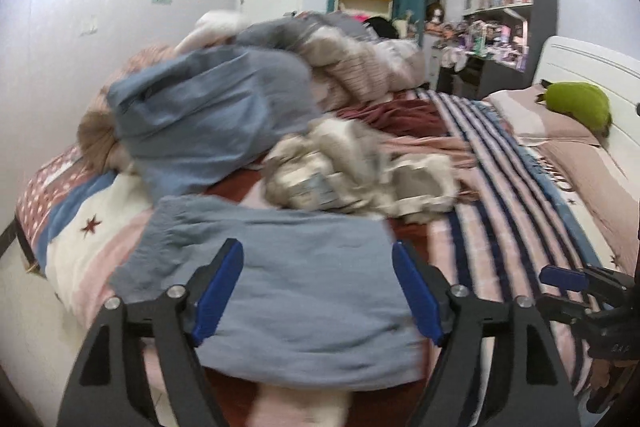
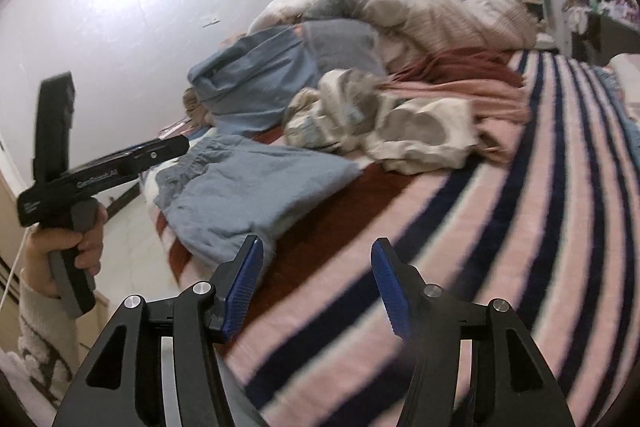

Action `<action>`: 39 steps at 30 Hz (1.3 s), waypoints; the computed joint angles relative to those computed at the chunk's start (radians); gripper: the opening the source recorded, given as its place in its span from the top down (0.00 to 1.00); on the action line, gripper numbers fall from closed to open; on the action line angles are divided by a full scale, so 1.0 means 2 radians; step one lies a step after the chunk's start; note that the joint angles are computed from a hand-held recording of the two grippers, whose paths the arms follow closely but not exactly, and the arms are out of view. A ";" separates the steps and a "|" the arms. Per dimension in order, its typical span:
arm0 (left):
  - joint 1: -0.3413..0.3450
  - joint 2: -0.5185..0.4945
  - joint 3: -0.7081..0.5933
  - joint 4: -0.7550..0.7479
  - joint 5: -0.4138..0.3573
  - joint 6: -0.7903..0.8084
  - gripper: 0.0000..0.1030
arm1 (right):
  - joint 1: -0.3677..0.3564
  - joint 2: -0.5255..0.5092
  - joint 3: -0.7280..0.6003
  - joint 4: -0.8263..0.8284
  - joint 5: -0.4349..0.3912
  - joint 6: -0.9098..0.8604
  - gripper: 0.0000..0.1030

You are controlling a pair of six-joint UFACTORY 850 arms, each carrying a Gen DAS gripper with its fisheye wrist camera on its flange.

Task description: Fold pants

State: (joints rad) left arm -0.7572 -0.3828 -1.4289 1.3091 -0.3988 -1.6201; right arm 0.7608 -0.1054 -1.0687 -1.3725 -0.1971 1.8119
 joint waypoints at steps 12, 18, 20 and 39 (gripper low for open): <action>-0.122 -0.063 -0.093 0.128 -0.142 -0.135 0.04 | 0.025 0.180 0.146 -0.033 -0.187 0.005 0.25; -0.146 -0.081 -0.116 0.147 -0.159 -0.148 0.02 | 0.058 0.248 0.190 -0.048 -0.292 0.003 0.03; -0.152 -0.089 -0.128 0.139 -0.167 -0.138 0.02 | 0.070 0.263 0.200 -0.059 -0.319 0.005 0.01; -0.161 -0.092 -0.130 0.135 -0.174 -0.135 0.02 | 0.076 0.282 0.210 -0.082 -0.325 0.034 0.01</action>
State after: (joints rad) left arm -1.0783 -0.5662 -1.6885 1.5783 -0.7462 -1.8908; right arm 0.9124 0.4593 -0.6482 -1.5365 -0.8465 1.8799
